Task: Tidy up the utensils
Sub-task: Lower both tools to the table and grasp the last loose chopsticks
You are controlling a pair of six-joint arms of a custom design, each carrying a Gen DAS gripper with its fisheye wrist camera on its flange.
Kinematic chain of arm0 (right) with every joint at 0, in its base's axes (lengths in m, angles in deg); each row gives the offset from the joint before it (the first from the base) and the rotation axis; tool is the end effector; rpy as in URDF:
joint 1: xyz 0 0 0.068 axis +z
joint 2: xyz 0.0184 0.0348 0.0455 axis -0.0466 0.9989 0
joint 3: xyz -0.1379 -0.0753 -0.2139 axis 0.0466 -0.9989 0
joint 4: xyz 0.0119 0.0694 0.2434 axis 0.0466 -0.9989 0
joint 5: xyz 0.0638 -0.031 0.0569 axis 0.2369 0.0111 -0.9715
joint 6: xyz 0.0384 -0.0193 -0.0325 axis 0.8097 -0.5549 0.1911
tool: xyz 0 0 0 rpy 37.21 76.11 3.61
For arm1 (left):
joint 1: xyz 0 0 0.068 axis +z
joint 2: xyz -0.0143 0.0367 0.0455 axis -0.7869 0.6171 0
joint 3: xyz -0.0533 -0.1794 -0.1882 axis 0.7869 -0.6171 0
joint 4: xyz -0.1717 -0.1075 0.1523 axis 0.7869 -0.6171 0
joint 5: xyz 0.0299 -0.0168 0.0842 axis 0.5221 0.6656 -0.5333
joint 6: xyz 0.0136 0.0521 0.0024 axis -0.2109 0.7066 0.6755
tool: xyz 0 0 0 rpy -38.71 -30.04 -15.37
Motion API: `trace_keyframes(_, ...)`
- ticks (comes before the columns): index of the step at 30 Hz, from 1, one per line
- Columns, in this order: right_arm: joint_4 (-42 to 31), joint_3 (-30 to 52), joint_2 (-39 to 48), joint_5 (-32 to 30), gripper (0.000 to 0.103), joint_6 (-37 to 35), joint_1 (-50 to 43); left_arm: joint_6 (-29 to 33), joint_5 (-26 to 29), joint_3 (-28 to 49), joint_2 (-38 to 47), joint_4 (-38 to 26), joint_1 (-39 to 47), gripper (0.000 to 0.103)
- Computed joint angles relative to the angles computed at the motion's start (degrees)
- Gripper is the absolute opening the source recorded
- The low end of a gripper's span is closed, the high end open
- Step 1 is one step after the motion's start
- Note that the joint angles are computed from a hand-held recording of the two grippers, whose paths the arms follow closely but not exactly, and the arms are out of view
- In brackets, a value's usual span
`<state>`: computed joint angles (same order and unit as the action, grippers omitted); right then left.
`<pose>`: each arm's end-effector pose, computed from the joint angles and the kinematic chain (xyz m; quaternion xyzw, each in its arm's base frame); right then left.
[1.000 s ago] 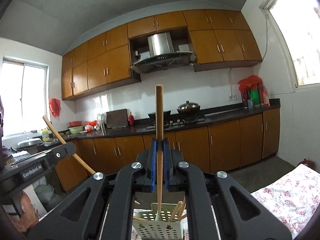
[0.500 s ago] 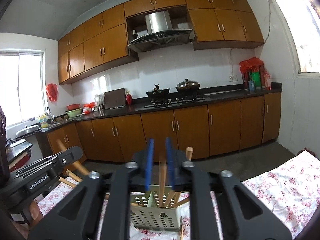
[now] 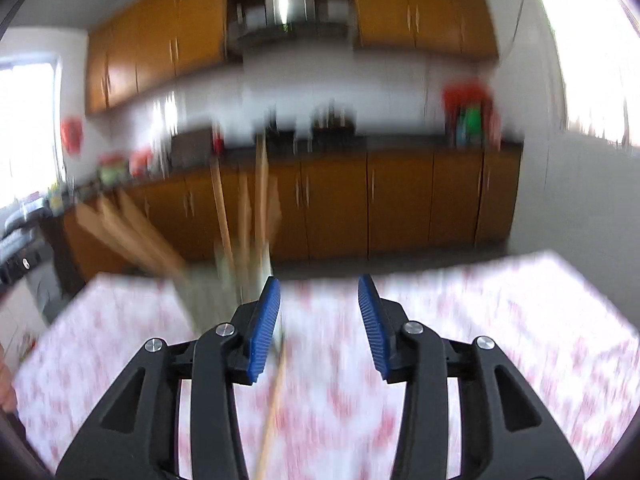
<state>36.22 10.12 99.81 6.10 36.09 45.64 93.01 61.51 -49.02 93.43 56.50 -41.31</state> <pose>0.1203 0.0989 0.2112 0.0649 0.8555 0.0246 0.5131 0.1799 0.0187 0.2436 0.0601 0.8433 -0.1172 0.5210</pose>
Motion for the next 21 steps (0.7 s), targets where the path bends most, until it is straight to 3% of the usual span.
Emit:
trace_keyframes(2,2.1,-4.5,3.7,-8.5,0.035,4.6,-2.0,1.8,-0.2,-3.3,1.9,-0.7,1.0,0.036)
trace_keyframes(5,10.1,-9.9,9.6,-14.8,0.027,9.3,-0.4,2.5,0.1,-7.6,6.6,-0.2,1.3,0.036)
trace_keyframes(9,20.0,-10.6,21.2,-16.6,0.027,13.0,3.7,1.0,-0.9,-11.0,11.2,2.0,-1.8,0.036)
trace_keyframes(13,22.8,-8.3,30.2,-16.7,0.027,14.3,6.4,-1.7,-7.7,-15.3,10.1,4.9,-10.8,0.036)
trace_keyframes(14,23.0,-8.5,30.5,-17.4,0.027,13.4,5.5,-2.6,-9.9,-15.1,9.9,4.8,-13.3,0.036)
trace_keyframes(17,21.1,-6.8,33.9,-14.3,0.009,13.9,6.5,-4.7,-16.1,-15.7,13.2,7.3,-19.6,0.036)
trace_keyframes(19,19.2,-7.8,31.0,-14.4,0.008,14.7,5.2,-5.9,-18.6,-15.8,16.7,9.7,-22.5,0.035)
trace_keyframes(21,18.3,-8.6,29.5,-14.4,0.008,15.2,3.6,-6.9,-21.0,-15.3,21.1,12.1,-24.6,0.025)
